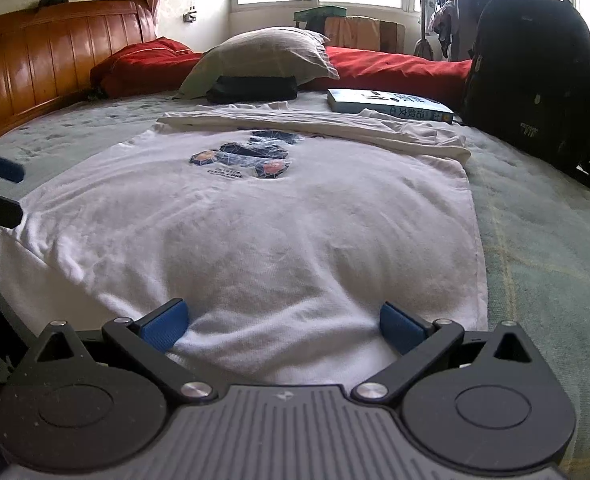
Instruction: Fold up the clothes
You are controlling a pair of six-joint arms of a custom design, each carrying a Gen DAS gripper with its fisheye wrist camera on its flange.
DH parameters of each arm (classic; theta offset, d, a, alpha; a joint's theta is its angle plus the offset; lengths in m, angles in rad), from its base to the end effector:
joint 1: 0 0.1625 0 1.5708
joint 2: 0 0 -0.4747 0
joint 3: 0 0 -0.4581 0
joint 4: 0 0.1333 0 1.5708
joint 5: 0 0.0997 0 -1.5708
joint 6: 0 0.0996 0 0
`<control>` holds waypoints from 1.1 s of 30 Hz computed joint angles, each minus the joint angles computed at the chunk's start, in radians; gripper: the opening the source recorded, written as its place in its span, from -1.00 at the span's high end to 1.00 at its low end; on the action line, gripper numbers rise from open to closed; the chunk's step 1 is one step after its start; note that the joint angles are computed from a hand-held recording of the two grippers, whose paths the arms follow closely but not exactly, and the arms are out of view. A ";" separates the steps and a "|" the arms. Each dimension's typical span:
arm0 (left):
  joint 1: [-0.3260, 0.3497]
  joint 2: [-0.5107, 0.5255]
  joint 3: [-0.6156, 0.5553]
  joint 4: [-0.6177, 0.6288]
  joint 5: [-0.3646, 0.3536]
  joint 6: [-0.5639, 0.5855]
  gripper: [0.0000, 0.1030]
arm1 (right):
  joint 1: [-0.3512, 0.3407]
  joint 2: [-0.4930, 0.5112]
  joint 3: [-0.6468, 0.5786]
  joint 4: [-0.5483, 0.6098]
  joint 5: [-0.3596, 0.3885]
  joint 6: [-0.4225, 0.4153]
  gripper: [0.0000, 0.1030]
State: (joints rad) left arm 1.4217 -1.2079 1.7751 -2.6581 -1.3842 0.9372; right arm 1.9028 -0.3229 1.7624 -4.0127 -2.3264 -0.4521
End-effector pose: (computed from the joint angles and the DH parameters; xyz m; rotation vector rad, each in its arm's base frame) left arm 0.0476 -0.7049 0.3248 1.3462 2.3608 -0.5699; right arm 0.2651 -0.5696 -0.0960 0.3826 -2.1270 1.1046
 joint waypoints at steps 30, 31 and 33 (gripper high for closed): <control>-0.039 -0.021 0.057 -0.067 0.124 -0.146 -0.99 | 0.037 -0.113 0.125 0.102 0.085 0.208 -1.00; -0.039 -0.023 0.058 -0.062 0.118 -0.145 -0.99 | 0.036 -0.109 0.114 0.115 0.084 0.199 -1.00; -0.037 -0.022 0.054 -0.051 0.115 -0.150 -0.99 | 0.033 -0.101 0.091 0.157 0.060 0.206 -1.00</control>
State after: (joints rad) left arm 1.3845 -1.2302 1.8295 -2.7091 -1.2696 0.7876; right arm 1.9357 -0.4235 1.8531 -3.8560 -2.2668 -0.2463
